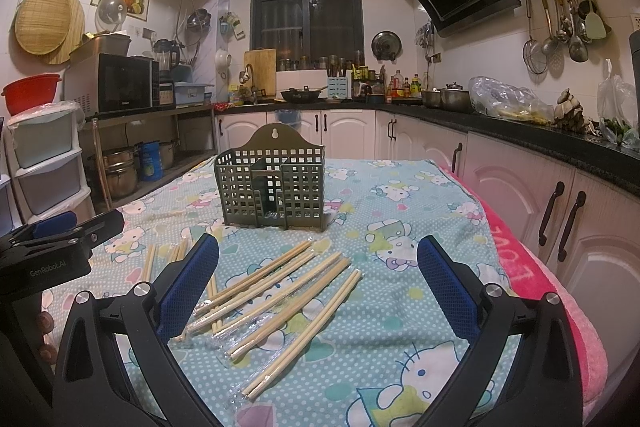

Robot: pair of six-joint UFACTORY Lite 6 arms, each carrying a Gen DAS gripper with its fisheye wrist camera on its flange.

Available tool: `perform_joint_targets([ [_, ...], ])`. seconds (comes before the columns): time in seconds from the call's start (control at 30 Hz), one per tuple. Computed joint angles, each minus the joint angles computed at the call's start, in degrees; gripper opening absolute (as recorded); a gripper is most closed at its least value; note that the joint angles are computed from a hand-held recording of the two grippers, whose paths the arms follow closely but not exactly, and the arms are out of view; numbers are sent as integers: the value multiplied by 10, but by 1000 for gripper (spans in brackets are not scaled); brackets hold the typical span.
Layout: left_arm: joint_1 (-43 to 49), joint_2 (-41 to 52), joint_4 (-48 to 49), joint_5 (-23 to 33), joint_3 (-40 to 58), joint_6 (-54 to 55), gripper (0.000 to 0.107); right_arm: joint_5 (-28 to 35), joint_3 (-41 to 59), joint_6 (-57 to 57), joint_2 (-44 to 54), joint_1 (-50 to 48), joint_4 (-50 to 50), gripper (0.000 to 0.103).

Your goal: Organize utensils

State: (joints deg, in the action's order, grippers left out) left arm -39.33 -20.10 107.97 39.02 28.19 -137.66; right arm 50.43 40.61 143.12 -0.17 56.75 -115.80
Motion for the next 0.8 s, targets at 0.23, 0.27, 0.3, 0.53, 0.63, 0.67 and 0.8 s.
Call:
perform_joint_targets([
  [0.23,1,0,2,-1,-1,-2,92,-3,1,-2,0,-2,0,97],
  [0.27,2,-1,2,-2,-1,-2,92,-5,1,-3,-1,-2,0,97],
  [0.3,1,0,2,-1,-1,-2,92,-7,0,-4,-2,-2,1,97],
  [0.53,26,3,27,-14,-9,-32,92,-24,22,-11,21,-10,-9,97],
  [0.63,60,6,50,-41,-5,-49,92,-41,39,-28,26,-14,-3,97],
  [0.67,68,8,55,-46,-4,-53,92,-46,46,-34,29,-17,-2,97],
  [0.8,97,5,58,-71,-3,-51,92,-79,82,-66,48,-26,12,97],
])
